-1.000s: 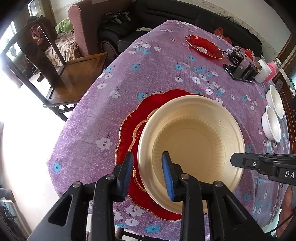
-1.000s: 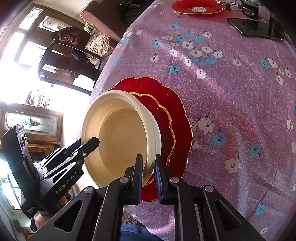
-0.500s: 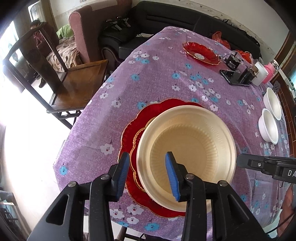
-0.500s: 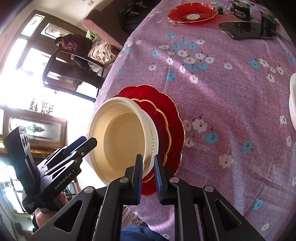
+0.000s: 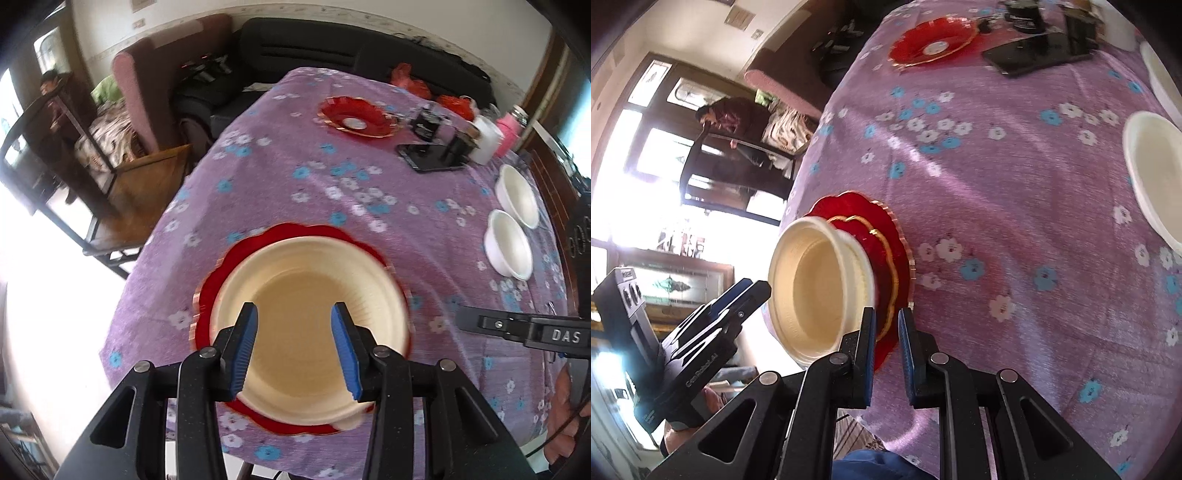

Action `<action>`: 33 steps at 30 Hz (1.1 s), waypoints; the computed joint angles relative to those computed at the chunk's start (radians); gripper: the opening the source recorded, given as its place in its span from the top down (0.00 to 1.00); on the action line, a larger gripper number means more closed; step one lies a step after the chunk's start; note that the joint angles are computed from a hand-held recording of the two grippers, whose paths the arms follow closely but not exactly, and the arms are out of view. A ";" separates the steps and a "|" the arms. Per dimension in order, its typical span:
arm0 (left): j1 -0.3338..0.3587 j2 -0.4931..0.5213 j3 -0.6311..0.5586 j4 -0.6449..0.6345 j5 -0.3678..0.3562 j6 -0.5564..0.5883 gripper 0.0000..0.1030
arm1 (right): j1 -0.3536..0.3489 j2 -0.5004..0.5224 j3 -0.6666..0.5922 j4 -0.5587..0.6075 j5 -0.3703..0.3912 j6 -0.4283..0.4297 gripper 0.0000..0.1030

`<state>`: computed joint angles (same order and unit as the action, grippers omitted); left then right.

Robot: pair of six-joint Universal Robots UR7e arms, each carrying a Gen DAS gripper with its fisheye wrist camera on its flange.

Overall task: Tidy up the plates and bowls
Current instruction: 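Open the left gripper and withdraw from the stack, then move the left gripper to the rim of another white foam bowl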

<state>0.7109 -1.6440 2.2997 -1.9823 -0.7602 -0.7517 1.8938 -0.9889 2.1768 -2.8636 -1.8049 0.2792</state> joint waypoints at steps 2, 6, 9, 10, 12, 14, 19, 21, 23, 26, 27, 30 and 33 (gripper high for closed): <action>-0.012 0.029 -0.005 -0.024 -0.011 0.019 0.56 | -0.016 -0.028 0.023 -0.013 -0.003 0.003 0.85; -0.032 0.105 -0.019 -0.088 -0.043 0.070 0.56 | -0.060 -0.102 0.089 -0.059 -0.015 0.009 0.85; -0.045 0.171 -0.035 -0.137 -0.076 0.115 0.56 | -0.099 -0.167 0.143 -0.094 -0.031 0.009 0.86; -0.052 0.196 -0.041 -0.155 -0.086 0.131 0.56 | -0.112 -0.186 0.156 -0.101 -0.035 0.009 0.86; -0.061 0.235 -0.053 -0.180 -0.106 0.153 0.56 | -0.147 -0.239 0.195 -0.122 -0.038 0.008 0.86; -0.068 0.272 -0.065 -0.208 -0.131 0.176 0.56 | -0.178 -0.291 0.227 -0.134 -0.048 0.007 0.86; -0.082 0.376 -0.109 -0.253 -0.175 0.226 0.56 | -0.271 -0.429 0.300 -0.152 -0.048 -0.003 0.86; -0.086 0.412 -0.125 -0.264 -0.188 0.240 0.56 | -0.313 -0.485 0.325 -0.148 -0.039 -0.013 0.86; -0.089 0.451 -0.145 -0.276 -0.201 0.257 0.56 | -0.352 -0.536 0.342 -0.136 -0.044 -0.025 0.86; -0.083 0.516 -0.188 -0.296 -0.218 0.287 0.56 | -0.392 -0.596 0.354 -0.117 -0.062 -0.043 0.86; -0.079 0.538 -0.206 -0.301 -0.224 0.295 0.56 | -0.406 -0.618 0.351 -0.102 -0.071 -0.052 0.86; -0.063 0.616 -0.275 -0.335 -0.253 0.336 0.45 | -0.441 -0.663 0.333 -0.077 -0.078 -0.077 0.83; -0.053 0.691 -0.356 -0.354 -0.259 0.372 0.42 | -0.448 -0.668 0.294 -0.076 -0.101 -0.105 0.76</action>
